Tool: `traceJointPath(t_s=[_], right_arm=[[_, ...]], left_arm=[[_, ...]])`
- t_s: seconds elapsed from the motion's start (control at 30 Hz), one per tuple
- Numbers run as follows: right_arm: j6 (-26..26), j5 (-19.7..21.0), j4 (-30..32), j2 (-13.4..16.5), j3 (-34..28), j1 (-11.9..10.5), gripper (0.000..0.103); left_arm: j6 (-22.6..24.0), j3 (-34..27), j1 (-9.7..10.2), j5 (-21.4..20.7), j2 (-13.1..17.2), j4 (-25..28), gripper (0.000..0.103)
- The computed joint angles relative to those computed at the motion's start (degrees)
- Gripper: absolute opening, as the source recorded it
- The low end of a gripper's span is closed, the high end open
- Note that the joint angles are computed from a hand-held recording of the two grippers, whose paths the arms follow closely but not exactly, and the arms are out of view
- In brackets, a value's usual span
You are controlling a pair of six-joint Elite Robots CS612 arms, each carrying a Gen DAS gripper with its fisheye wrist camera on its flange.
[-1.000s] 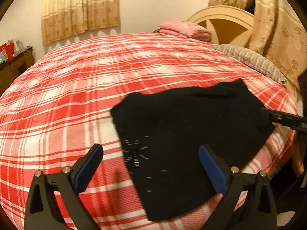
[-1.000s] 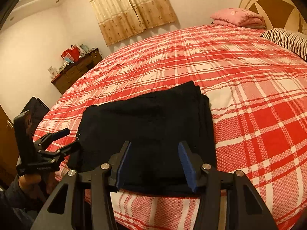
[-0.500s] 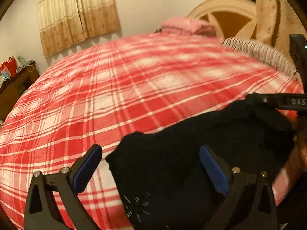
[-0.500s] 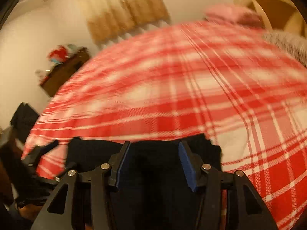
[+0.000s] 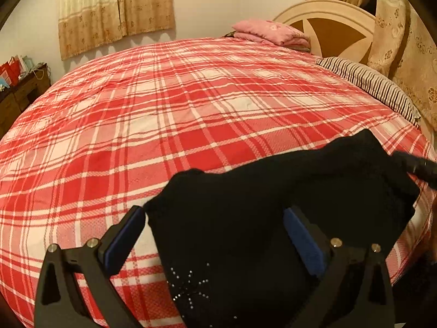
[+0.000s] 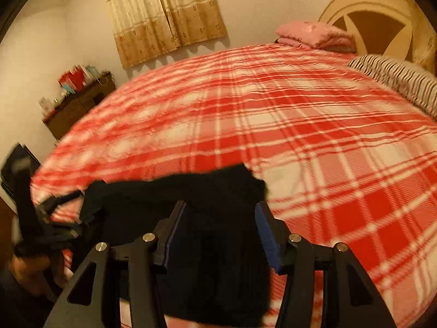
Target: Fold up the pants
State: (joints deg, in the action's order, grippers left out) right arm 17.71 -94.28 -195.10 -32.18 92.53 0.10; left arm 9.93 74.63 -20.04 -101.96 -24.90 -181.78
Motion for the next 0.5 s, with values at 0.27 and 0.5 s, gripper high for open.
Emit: traceJointPath(t_s=[0.27,0.5], right_arm=[[0.7,3.7,-0.3,0.6,1.3,-1.5,0.059],[7.4,10.5,-4.7,1.3,2.0,-3.7,0.059]], left_arm=[[0.2,1.7,0.67,-1.4,-0.6,-1.3,0.103],[-4.1,-0.5,3.16,-8.7,1.0,2.1,0.103]])
